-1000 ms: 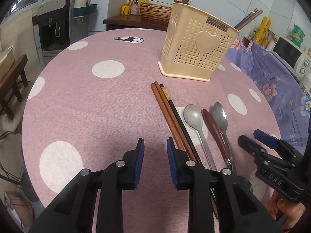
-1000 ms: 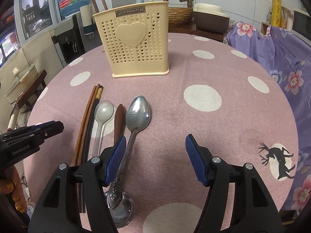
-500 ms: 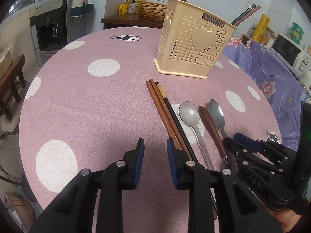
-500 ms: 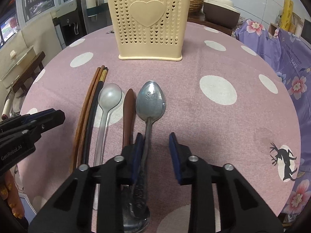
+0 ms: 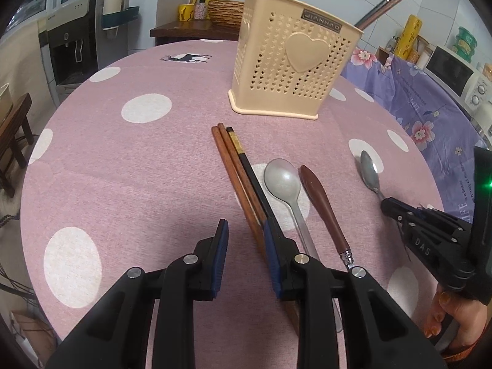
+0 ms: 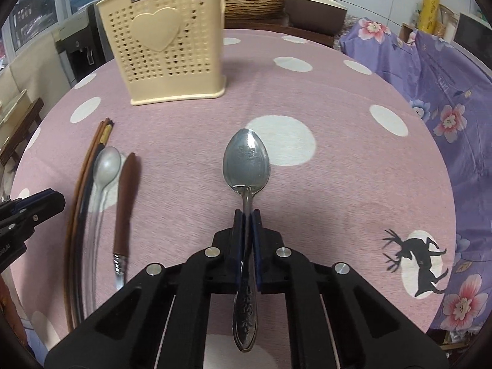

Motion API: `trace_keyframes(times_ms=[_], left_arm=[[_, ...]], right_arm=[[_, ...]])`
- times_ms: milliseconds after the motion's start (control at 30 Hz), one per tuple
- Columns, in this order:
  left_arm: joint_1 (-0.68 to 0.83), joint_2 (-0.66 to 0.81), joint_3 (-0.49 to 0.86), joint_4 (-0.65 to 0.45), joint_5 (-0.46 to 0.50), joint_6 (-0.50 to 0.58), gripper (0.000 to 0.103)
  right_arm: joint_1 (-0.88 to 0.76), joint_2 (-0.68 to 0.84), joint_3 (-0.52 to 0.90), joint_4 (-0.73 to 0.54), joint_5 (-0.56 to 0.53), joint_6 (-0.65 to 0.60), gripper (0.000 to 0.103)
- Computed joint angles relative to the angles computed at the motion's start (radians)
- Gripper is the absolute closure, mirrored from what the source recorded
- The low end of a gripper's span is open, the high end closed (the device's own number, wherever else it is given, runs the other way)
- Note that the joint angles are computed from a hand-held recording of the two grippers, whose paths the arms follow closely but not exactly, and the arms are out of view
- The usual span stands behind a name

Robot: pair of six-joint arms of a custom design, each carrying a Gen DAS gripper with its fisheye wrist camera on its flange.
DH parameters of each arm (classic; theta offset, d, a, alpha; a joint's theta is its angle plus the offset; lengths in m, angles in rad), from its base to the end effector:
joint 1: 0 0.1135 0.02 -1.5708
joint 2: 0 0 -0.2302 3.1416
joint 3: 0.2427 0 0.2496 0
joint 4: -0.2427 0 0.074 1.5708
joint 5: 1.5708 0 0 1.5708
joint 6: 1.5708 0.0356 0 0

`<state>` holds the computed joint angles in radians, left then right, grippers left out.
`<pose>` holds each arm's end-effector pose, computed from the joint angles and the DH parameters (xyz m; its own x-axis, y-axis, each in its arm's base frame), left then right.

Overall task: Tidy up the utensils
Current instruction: 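Close the right tool on a metal spoon while the left tool grasps a brown chopstick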

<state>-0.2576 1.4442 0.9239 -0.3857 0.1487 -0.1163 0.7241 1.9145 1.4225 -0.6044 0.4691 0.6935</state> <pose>0.2872 -0.0811 0.1875 -0.7954 0.0909 -0.5992 0.2497 0.9500 -0.1874 0.3011 0.2448 0.1746 -0.7913 0.0614 -0.6084 0.0905 0.9957 -0.0173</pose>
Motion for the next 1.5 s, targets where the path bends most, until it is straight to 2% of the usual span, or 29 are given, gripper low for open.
trace_keyframes(times_ms=[200,400,433,467,500,533,567,667,733,800,933,1133,1267,1367,1500], left_arm=[[-0.059,0.023,0.002,0.016,-0.118,0.000,0.078],[-0.007,0.009,-0.002,-0.005,-0.107,0.036,0.077],[0.013,0.011,0.003,-0.014,-0.081,0.038,0.077],[0.031,0.016,0.011,-0.023,-0.055,0.036,0.078],[0.048,0.021,0.021,-0.030,-0.039,0.036,0.078],[0.054,0.024,0.027,-0.031,-0.037,0.035,0.077],[0.061,0.024,0.034,-0.031,-0.033,0.034,0.077],[0.081,0.037,0.065,-0.033,-0.024,0.023,0.077],[0.080,0.058,0.093,-0.031,-0.053,0.021,0.071],[0.079,0.093,0.129,-0.040,-0.065,0.018,0.061],[0.077,0.154,0.181,-0.034,-0.107,0.018,0.061],[0.079,0.241,0.256,-0.053,-0.115,-0.001,0.061],[0.061,0.288,0.296,-0.052,-0.151,-0.003,0.061],[0.041,0.329,0.342,-0.063,-0.182,0.018,0.065],[0.044,0.366,0.405,-0.101,-0.176,0.029,0.083]], right_arm=[[0.017,0.009,0.006,-0.005,0.033,-0.006,0.096],[0.004,-0.031,-0.046,0.041,0.006,-0.017,0.093],[0.002,-0.039,-0.054,0.049,0.003,-0.022,0.089],[-0.002,-0.048,-0.063,0.061,-0.001,-0.032,0.076],[-0.005,-0.056,-0.070,0.075,-0.003,-0.045,0.054],[-0.005,-0.062,-0.075,0.087,0.002,-0.055,0.045],[-0.006,-0.063,-0.072,0.089,0.011,-0.068,0.041],[-0.018,-0.050,-0.042,0.087,0.011,-0.114,0.041],[-0.031,-0.026,-0.012,0.075,-0.001,-0.135,0.041],[-0.039,0.012,0.033,0.050,0.000,-0.148,0.041],[-0.050,0.063,0.091,0.030,-0.011,-0.161,0.041],[-0.070,0.133,0.170,0.002,-0.026,-0.157,0.042],[-0.083,0.148,0.193,0.007,-0.053,-0.155,0.049],[-0.095,0.159,0.208,0.017,-0.079,-0.159,0.055],[-0.106,0.183,0.245,0.011,-0.101,-0.170,0.065]])
